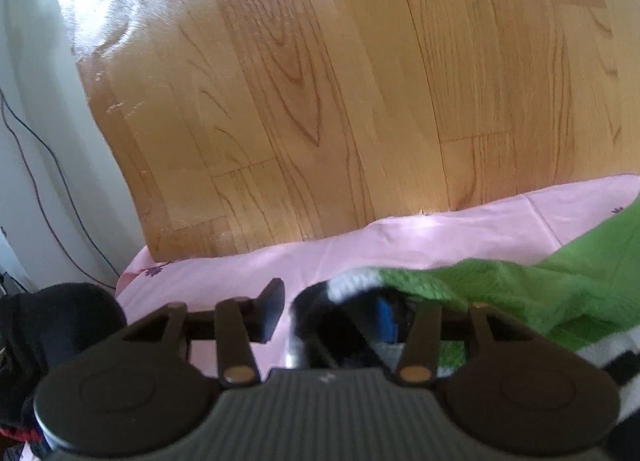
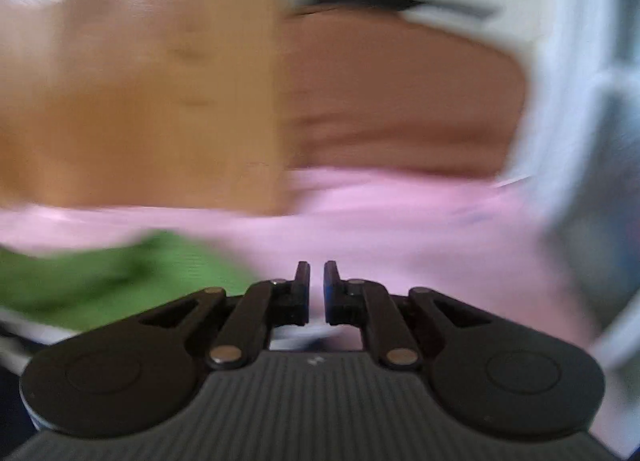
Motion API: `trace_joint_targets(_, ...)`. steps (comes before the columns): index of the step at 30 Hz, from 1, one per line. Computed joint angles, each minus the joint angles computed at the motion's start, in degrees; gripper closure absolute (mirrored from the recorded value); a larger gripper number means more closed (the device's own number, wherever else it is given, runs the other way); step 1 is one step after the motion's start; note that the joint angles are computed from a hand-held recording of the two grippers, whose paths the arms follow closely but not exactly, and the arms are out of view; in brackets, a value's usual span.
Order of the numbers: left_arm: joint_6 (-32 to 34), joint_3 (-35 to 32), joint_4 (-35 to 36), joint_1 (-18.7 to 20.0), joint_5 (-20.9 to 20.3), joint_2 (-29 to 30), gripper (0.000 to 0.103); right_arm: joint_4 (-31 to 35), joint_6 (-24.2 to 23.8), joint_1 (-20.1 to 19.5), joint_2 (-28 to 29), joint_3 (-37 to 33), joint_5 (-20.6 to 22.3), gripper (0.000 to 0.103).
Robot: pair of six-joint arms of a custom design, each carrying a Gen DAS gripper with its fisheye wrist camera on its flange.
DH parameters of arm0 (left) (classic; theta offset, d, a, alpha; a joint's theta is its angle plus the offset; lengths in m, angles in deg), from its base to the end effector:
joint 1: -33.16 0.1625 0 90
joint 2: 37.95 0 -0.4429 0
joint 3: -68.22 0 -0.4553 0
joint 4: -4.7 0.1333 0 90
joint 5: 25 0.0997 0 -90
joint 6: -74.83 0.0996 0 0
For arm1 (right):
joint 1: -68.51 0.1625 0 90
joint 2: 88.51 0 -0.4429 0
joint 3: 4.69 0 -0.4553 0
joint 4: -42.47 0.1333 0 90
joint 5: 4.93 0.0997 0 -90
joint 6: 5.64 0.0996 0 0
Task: Fold small clothes
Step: 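Lay the sweater flat on the sheet with both grippers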
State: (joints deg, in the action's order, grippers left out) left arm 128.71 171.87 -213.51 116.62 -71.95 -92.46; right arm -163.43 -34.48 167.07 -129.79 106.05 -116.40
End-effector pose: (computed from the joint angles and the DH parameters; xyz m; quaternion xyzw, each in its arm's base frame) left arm 0.1265 -0.6641 0.2629 0.1592 0.7375 -0.4287 0.4969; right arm 0.1893 -0.6070 0.0367 0.2199 -0.8788 0.3512 0.2367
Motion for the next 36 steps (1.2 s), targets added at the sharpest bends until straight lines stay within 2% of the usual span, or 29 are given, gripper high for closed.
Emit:
trace_joint_targets(2, -1.00, -1.49, 1.48, 0.26, 0.33, 0.84, 0.058, 8.82, 1.17, 0.67, 0.96, -1.78, 4.13, 0.092)
trace_joint_targets(3, -1.45, -2.14, 2.10, 0.40, 0.38, 1.14, 0.057, 12.55, 0.55, 1.35, 2.45, -3.51, 4.73, 0.092)
trace_joint_targets(6, -3.19, -4.82, 4.29, 0.92, 0.43, 2.08, 0.047, 25.85, 1.69, 2.74, 7.21, -10.53, 5.83, 0.092)
trace_joint_targets(7, -4.99, -6.34, 5.82, 1.16, 0.66, 2.46, 0.041, 28.05, 1.72, 3.15, 8.91, -12.51, 5.55, 0.092)
trace_joint_targets(9, -10.72, -9.26, 10.69, 1.55, 2.18, 2.91, 0.038, 25.88, -1.69, 4.34, 14.00, -18.34, 4.94, 0.094)
trace_joint_targets(10, -15.30, -10.17, 15.13, 1.64, 3.35, 2.35, 0.038, 23.30, -3.04, 4.85, 17.11, -22.11, 3.78, 0.094)
trace_joint_targets(11, -19.05, -10.00, 18.55, 1.68, 3.54, 1.26, 0.039, 18.31, -2.47, 5.32, 20.32, -25.94, 2.09, 0.093)
trace_joint_targets(12, -21.62, -8.92, 20.64, 1.82, 2.30, -0.35, 0.039, 14.68, 0.00, 5.44, 22.49, -28.91, 0.60, 0.089)
trace_joint_targets(13, -22.53, -6.83, 21.40, 2.03, -0.24, -2.52, 0.038, 13.44, 4.87, 5.31, 23.12, -30.50, 0.27, 0.089)
trace_joint_targets(14, -22.62, -4.43, 22.04, 2.26, -2.64, -4.89, 0.035, 14.40, 8.36, 4.78, 22.27, -30.26, 2.25, 0.089)
trace_joint_targets(15, -22.43, -2.12, 21.98, 2.42, -4.20, -7.01, 0.033, 15.76, 10.18, 4.18, 20.72, -28.83, 5.29, 0.089)
trace_joint_targets(16, -22.06, 0.59, 21.10, 2.72, -5.87, -9.35, 0.027, 16.17, 9.59, 4.18, 19.54, -27.23, 6.34, 0.089)
trace_joint_targets(17, -22.02, 2.98, 20.57, 3.05, -7.27, -11.47, 0.023, 14.89, 7.07, 4.49, 18.59, -25.21, 5.81, 0.088)
trace_joint_targets(18, -22.53, 5.80, 20.56, 3.50, -8.72, -14.12, 0.023, 12.92, 4.11, 4.65, 17.19, -22.31, 5.31, 0.085)
trace_joint_targets(20, -24.76, 10.35, 22.32, 4.25, -10.61, -18.87, 0.023, 11.29, 1.15, 4.41, 13.97, -16.36, 6.16, 0.083)
trace_joint_targets(23, -27.25, 17.86, 26.14, 5.75, -15.00, -26.34, 0.023, 6.97, -1.95, 3.44, 8.40, -6.80, 8.83, 0.081)
trace_joint_targets(26, -26.14, 25.52, 28.12, 6.21, -17.62, -32.37, 0.023, -1.07, -4.02, 1.36, 3.52, 3.07, 11.11, 0.077)
trace_joint_targets(32, -22.93, 35.24, 32.39, 8.04, -27.49, -40.80, 0.016, -15.32, -4.43, -2.14, -2.71, 20.78, 9.16, 0.074)
trace_joint_targets(36, -24.14, 37.27, 35.30, 8.00, -26.95, -42.08, 0.018, -20.84, -4.70, -3.28, -2.84, 27.22, 7.05, 0.074)
